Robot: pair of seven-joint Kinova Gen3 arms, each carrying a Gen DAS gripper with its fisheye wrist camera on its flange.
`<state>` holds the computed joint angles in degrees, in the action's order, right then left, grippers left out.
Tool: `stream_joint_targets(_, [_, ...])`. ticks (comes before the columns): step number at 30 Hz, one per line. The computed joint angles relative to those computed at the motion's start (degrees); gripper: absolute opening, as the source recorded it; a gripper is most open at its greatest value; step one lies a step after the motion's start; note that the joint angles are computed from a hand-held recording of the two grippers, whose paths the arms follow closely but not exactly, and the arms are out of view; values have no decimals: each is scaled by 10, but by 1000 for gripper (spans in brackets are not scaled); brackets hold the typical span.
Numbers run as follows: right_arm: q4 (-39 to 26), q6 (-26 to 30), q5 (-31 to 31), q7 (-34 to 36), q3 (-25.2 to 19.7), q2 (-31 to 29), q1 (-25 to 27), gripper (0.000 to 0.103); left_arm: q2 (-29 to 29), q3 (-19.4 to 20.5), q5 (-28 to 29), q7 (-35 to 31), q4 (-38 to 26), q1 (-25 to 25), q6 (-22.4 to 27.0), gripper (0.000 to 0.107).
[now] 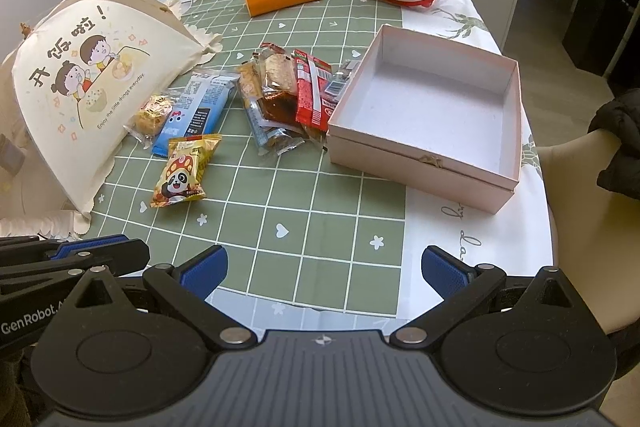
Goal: Organize snacks
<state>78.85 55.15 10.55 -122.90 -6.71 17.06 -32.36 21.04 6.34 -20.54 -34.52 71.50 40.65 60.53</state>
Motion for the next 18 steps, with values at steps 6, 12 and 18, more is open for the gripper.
stream_joint_targets(6, [3, -2, 1, -1, 0, -1, -1, 103, -1, 1, 0, 1, 2, -1, -2, 16])
stream_joint_targets(12, [1, 0, 2, -3, 0, 0, -2, 103, -2, 1, 0, 0, 3, -1, -3, 16])
stream_joint_targets(18, [0, 2, 3, -6, 1, 2, -2, 103, -2, 1, 1, 1, 3, -1, -1, 16])
